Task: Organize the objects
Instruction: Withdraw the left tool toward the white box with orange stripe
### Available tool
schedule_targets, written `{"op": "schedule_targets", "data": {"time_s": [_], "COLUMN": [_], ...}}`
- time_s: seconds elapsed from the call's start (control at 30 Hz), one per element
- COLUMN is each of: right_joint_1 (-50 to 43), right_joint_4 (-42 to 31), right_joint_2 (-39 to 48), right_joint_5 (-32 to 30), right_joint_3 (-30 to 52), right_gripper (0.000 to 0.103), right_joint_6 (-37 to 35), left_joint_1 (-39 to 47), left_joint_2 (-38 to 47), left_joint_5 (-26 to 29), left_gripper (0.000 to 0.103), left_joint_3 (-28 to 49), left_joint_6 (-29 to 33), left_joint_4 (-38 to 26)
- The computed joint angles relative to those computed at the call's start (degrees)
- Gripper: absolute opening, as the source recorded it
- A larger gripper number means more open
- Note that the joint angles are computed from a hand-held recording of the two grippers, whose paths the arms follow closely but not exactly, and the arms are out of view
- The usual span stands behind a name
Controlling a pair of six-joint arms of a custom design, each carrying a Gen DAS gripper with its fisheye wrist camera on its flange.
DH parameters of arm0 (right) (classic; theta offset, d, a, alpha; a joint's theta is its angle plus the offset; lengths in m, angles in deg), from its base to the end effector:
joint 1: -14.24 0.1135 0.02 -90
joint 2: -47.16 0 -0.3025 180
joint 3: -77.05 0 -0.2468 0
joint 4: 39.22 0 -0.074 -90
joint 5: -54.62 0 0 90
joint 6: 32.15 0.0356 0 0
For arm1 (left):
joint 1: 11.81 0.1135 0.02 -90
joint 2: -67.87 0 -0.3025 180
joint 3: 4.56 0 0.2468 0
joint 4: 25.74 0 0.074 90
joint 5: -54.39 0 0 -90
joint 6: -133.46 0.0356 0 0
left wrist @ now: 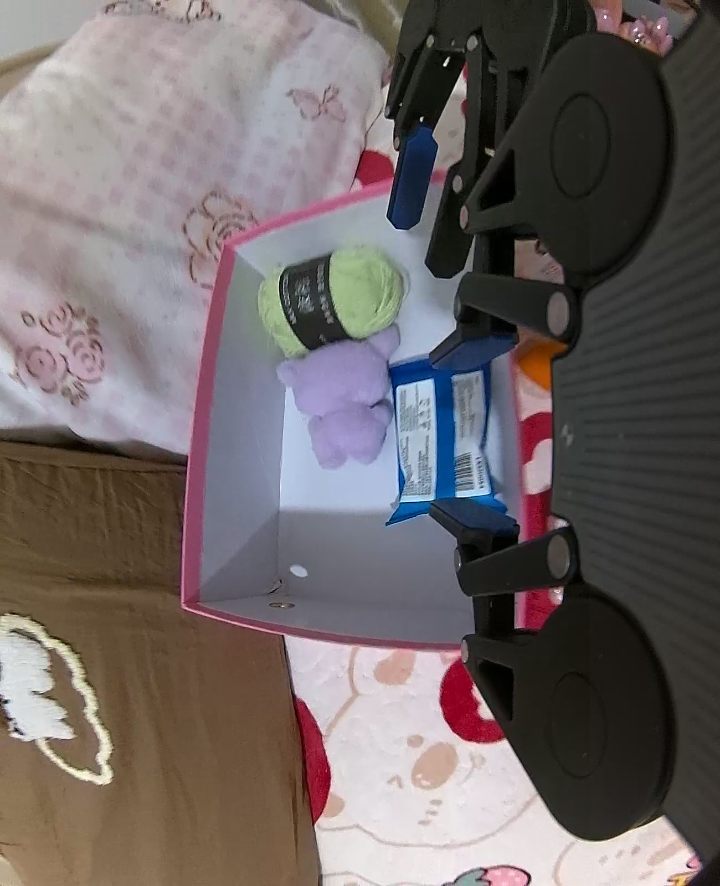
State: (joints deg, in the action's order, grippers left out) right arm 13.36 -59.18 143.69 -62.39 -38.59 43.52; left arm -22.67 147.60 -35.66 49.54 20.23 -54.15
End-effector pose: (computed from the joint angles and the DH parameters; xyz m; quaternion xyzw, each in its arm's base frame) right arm 0.3284 0.0111 0.1992 -0.1830 0.9045 0.1772 0.3420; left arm 0.2484 -0.0476 0.2157 -0.1026 0.9456 -0.0901 0.2952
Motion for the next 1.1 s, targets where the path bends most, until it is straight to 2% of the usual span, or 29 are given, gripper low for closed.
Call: {"op": "schedule_targets", "data": {"time_s": [0.2,0.3,0.4,0.47,0.5,0.53,0.6,0.67,0.83,1.0,1.1], "right_joint_1": [-0.5,-0.6,-1.4,-2.6,-3.2,-3.5,-4.0,-5.1,-6.6,-6.4,-5.8], "right_joint_4": [-4.3,-5.3,-6.3,-8.6,-9.4,-9.9,-10.8,-13.5,-18.3,-20.0,-20.7], "right_joint_2": [-8.0,-11.9,-15.5,-17.5,-18.8,-20.2,-22.7,-23.8,-25.2,-29.6,-31.3], "right_joint_5": [0.3,1.0,2.6,2.1,1.8,1.8,1.4,-0.8,-3.4,-3.4,-1.7], "right_joint_3": [-2.5,-4.4,-6.2,-6.0,-6.0,-6.1,-6.3,-5.6,-4.5,-5.5,-6.1], "right_gripper": [0.056,0.063,0.064,0.069,0.076,0.082,0.085,0.086,0.087,0.093,0.093], "right_joint_6": [-4.5,-7.6,-9.8,-10.3,-10.5,-10.7,-11.3,-12.8,-12.7,-13.1,-12.6], "left_joint_1": [-3.2,-4.9,-6.1,-6.1,-6.1,-6.6,-9.1,-10.5,-10.3,-15.5,-17.1], "left_joint_2": [-6.6,-9.9,-13.2,-15.6,-16.8,-18.1,-19.4,-20.4,-24.7,-28.5,-30.4], "left_joint_5": [-1.6,-2.8,-3.7,-2.4,-2.0,-2.7,-7.0,-9.3,-8.2,-13.1,-13.2], "left_gripper": [0.050,0.051,0.054,0.054,0.055,0.057,0.058,0.060,0.065,0.065,0.069], "left_joint_3": [2.9,4.0,5.0,5.5,5.4,5.2,5.2,4.9,3.3,2.5,2.5], "left_joint_6": [0.1,-0.3,-0.4,-0.3,-0.1,0.0,-1.0,-1.5,-1.7,-3.1,-3.4], "left_joint_4": [-9.5,-13.2,-16.8,-18.7,-19.2,-19.9,-21.4,-22.8,-25.3,-27.7,-28.7]}}
